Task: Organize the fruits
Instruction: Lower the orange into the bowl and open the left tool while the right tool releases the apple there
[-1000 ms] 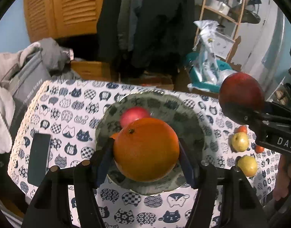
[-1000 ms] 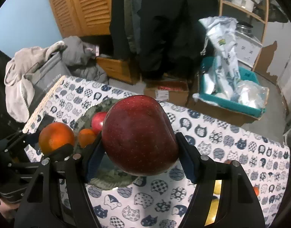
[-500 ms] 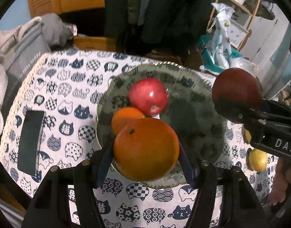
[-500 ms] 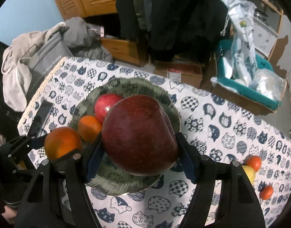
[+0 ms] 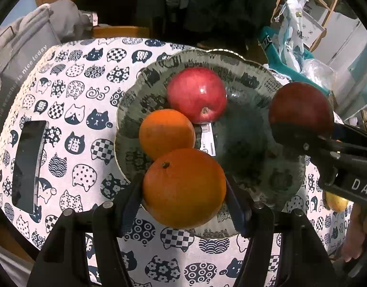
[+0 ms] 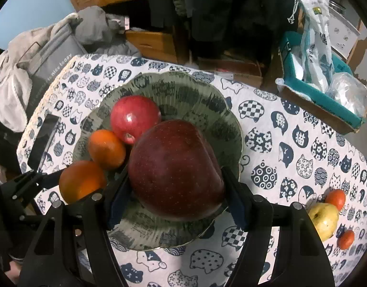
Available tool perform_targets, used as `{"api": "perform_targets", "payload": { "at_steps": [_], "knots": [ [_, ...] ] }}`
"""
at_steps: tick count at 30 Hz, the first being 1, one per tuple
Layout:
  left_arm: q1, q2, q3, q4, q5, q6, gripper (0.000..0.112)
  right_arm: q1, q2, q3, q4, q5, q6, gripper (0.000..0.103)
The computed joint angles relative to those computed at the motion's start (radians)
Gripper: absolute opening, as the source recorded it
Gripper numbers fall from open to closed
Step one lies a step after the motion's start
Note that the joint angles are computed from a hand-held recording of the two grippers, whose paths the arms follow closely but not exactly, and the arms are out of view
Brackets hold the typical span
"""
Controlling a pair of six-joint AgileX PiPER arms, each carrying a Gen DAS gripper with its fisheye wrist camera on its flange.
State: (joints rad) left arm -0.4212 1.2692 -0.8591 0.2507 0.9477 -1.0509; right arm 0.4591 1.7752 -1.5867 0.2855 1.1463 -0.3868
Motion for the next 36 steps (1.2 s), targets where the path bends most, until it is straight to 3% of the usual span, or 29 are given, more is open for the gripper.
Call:
{"api": "perform_targets", "payload": {
  "at_steps": [13, 22, 36],
  "knots": [
    [0.024, 0.045, 0.010, -0.033, -0.026, 0.036, 0.068, -0.002, 0.024, -0.002, 0.006, 0.004, 0.004, 0.072],
    [-0.002, 0.015, -0.008, 0.005, 0.012, 0.005, 0.087, -0.013, 0.055, -0.028, 0.026, 0.032, 0.010, 0.073],
    [0.010, -0.045, -0.003, 0.021, 0.065, -0.027, 0.087, 0.006, 0.063, -0.017, 0.010, 0.019, 0.014, 0.074]
  ]
}}
